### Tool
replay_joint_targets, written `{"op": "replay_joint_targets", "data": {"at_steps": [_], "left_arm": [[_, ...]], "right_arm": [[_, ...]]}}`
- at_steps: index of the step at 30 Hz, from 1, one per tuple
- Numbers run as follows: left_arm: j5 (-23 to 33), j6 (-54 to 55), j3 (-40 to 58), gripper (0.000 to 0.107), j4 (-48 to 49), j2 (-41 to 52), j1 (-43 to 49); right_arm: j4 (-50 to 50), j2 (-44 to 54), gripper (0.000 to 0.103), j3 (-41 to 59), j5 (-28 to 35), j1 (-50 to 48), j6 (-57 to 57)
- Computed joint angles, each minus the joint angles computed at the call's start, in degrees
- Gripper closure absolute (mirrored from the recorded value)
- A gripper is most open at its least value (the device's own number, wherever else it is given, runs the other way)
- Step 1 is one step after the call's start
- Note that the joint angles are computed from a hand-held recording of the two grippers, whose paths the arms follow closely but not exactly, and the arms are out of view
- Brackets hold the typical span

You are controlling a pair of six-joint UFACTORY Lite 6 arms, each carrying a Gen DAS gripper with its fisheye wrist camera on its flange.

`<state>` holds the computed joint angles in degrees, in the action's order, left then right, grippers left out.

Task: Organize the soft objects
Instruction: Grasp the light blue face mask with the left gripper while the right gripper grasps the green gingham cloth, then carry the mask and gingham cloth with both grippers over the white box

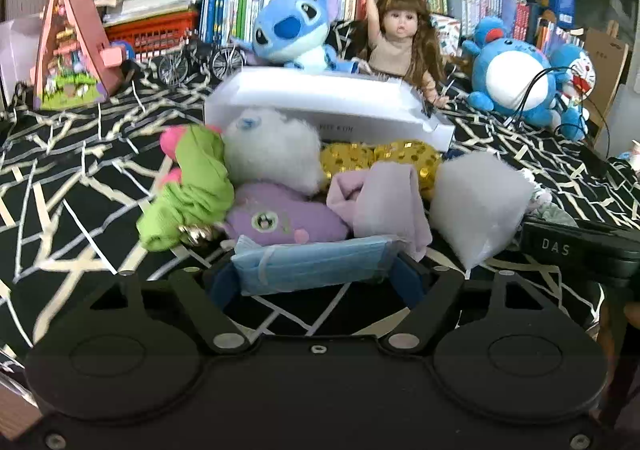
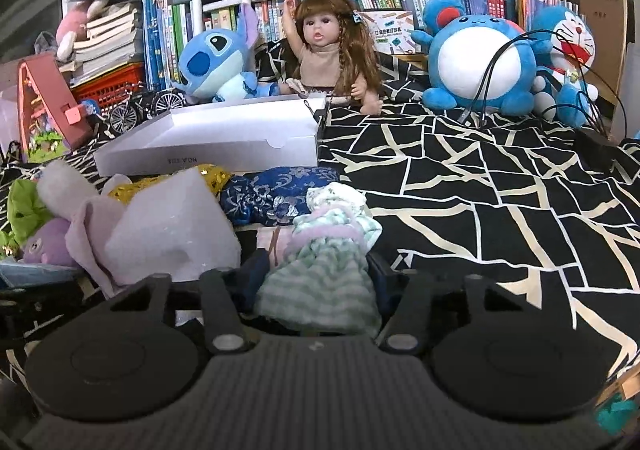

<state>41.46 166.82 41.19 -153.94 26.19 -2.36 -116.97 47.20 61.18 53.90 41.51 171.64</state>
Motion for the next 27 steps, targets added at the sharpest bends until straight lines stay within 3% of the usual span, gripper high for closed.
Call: {"op": "replay_joint_targets", "data": {"at_steps": [5,13,27], "left_arm": [[1.2,-2.1,-1.9,0.031,4.1,-3.8,2.3],[0.5,-8.3,-1.0,0.031,9.7,-5.9,5.6],[-0.7,-15.5,4.6,0.031,14.7,-5.0,7.6]], "right_arm": [[2.6,-1.4,0.057,-0.7,0.9,0.5,-1.9],[8.4,-2.9,0.057,-1.5,1.7,-0.4,-5.7],[9.2,-6.5,0.057,-4.1,3.7,-1.4,-6.2]]}}
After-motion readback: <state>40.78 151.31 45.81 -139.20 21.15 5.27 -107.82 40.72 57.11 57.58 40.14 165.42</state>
